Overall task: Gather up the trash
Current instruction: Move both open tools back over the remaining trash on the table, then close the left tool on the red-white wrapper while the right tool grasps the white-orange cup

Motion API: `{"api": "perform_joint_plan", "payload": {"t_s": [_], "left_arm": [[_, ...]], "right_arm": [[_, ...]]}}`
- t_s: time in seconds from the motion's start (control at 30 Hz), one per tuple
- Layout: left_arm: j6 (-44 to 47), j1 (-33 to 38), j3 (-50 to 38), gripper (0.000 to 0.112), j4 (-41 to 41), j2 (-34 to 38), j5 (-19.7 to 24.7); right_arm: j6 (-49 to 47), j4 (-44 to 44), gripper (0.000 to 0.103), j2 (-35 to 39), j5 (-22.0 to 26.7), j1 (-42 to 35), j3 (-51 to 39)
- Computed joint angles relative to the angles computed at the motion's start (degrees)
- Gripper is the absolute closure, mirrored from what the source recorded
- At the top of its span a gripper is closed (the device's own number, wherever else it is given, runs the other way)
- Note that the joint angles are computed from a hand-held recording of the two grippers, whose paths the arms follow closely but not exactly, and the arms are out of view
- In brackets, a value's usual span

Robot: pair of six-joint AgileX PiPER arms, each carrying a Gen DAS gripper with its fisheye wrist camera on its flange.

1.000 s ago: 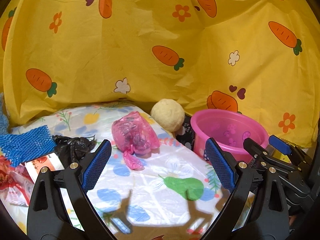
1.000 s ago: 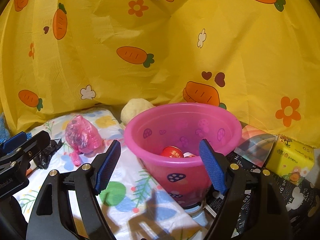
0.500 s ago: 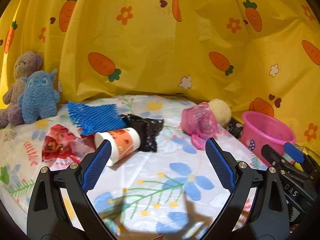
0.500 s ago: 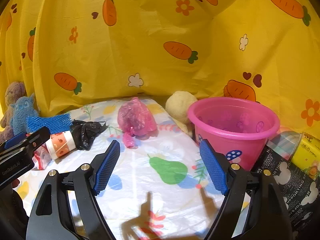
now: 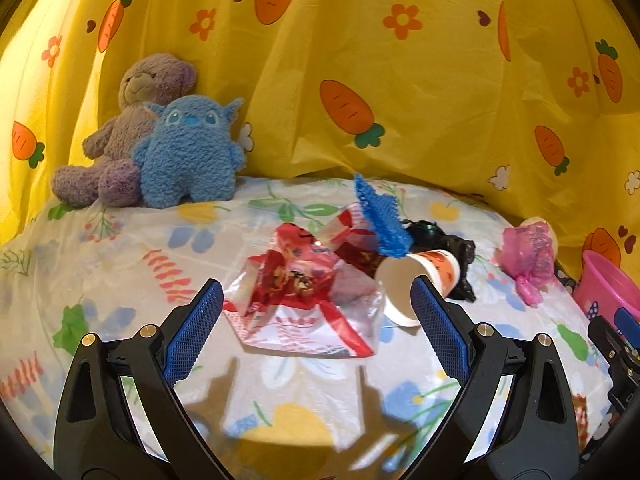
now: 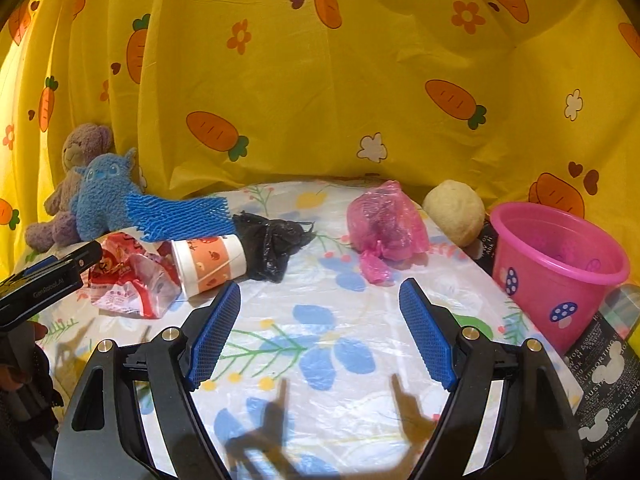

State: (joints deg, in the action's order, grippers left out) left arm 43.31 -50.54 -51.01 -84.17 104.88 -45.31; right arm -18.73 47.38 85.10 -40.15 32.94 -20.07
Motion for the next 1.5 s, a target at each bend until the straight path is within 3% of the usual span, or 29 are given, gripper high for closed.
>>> {"api": "perform_joint_plan", "payload": {"t_s": [0.37,0.47,0.57,0.63,0.67,0.87,1.1,1.33,1.5], "left_arm": [[4.5,12.1,-2.6,0.052,1.5,2.2,16.0],[7.6,14.2,-4.2,0.064,-0.9,3.6,19.4],[4.7,16.3,-4.4,0.079,2.2,4.3,23.5],[2.9,17.2,-4.4,0.098,3.8,5.0,25.3],[1.3,17.4,-4.3,0.099,5.4,5.3,25.9],[-10.7,17.3,-0.8,0.107,16.0,2.8,25.5],[-12.4,14.8,6.3,0.107,12.7,-4.5,18.8],[-18.6,15.6,10.1,0.107,15.3,-7.8,15.9],[-19.6,15.5,9.8,0.107,16.3,-7.3,16.2]], "right_arm": [[0.4,-3.1,0.024,5.6,3.3,0.7,-6.3],[-1.4,-2.6,0.024,7.3,5.1,0.9,-8.9],[-4.1,-1.3,0.024,9.2,6.8,1.5,-11.9],[-6.2,-0.2,0.024,10.5,7.9,2.0,-14.1],[-7.1,0.5,0.024,11.1,8.2,2.4,-15.2],[-14.4,5.7,0.029,16.0,11.5,3.4,-22.8],[-22.1,12.7,0.036,22.0,16.0,2.5,-31.0],[-32.4,22.6,0.056,25.9,19.4,1.3,-37.0],[-34.8,25.2,0.079,26.2,19.3,0.8,-37.2]]}}
